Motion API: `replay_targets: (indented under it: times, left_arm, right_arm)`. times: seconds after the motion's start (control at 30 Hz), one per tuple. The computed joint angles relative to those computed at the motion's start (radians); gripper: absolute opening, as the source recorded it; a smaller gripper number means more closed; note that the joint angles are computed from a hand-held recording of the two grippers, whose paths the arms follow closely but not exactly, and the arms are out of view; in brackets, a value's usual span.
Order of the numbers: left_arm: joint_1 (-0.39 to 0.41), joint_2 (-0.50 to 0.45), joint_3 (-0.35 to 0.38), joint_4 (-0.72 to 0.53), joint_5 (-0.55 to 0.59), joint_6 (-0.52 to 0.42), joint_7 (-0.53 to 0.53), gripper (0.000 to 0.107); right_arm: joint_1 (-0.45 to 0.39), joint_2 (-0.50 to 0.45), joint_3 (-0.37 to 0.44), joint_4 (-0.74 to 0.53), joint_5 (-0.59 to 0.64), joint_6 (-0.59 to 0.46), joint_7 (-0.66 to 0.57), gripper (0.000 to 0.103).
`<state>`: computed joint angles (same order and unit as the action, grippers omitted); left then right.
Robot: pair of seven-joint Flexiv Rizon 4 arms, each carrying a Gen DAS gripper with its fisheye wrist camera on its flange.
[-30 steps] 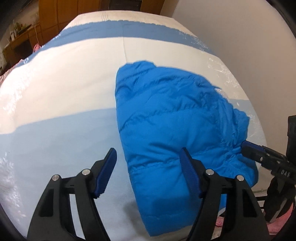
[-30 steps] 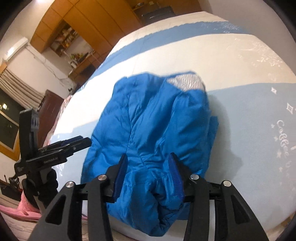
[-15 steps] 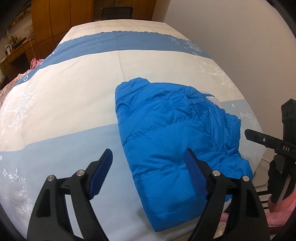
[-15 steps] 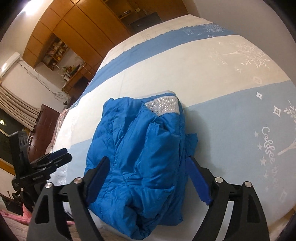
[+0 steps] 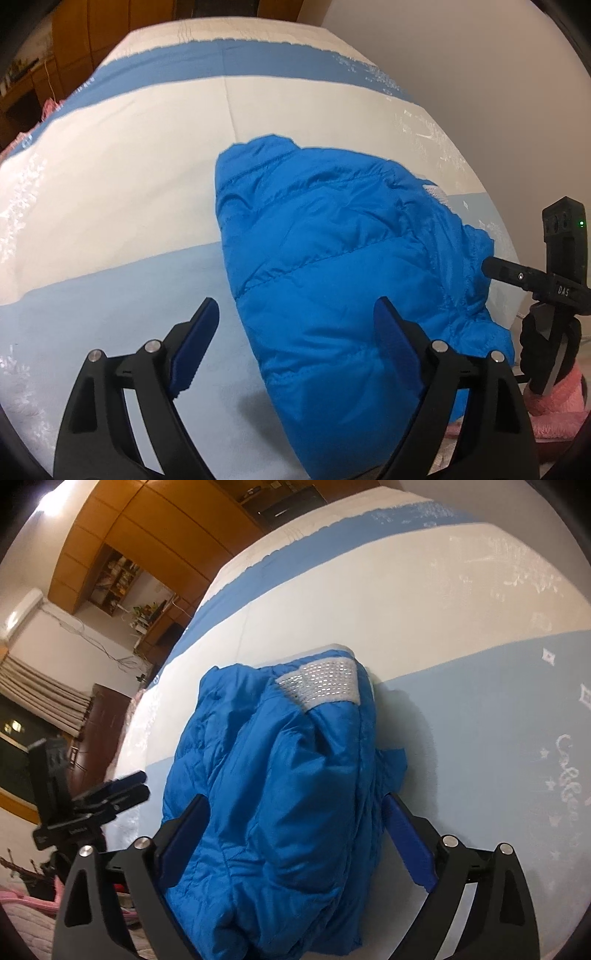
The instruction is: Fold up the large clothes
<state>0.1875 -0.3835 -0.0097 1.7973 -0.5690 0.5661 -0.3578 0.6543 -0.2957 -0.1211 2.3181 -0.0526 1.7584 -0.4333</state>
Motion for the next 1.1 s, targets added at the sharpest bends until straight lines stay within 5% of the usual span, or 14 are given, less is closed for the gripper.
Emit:
replay_targets:
  times: [0.13, 0.33, 0.53, 0.73, 0.9, 1.1]
  left_arm:
    - [0.001, -0.049, -0.003, -0.047, 0.024, -0.043, -0.034, 0.086]
    - [0.053, -0.179, -0.029, -0.199, 0.020, -0.291, -0.096, 0.090]
    - [0.085, -0.302, -0.048, -0.321, 0.001, -0.482, -0.164, 0.098]
    - [0.099, -0.352, -0.064, -0.347, -0.039, -0.562, -0.196, 0.100]
    - [0.097, -0.347, -0.065, -0.328, -0.051, -0.564, -0.167, 0.100]
    - [0.110, -0.306, -0.064, -0.276, -0.098, -0.562, -0.143, 0.082]
  right_arm:
    - [-0.217, -0.056, 0.206, -0.039, -0.006, 0.045, -0.027, 0.095]
    - [-0.450, -0.152, 0.421, -0.080, -0.067, 0.073, -0.047, 0.096]
    - [-0.571, -0.256, 0.523, -0.089, -0.136, 0.171, -0.023, 0.100]
    - [-0.580, -0.337, 0.507, -0.064, -0.195, 0.361, 0.035, 0.100]
    - [-0.519, -0.341, 0.432, -0.052, -0.226, 0.405, 0.061, 0.097]
    - [-0.491, -0.366, 0.411, -0.022, -0.239, 0.541, 0.097, 0.062]
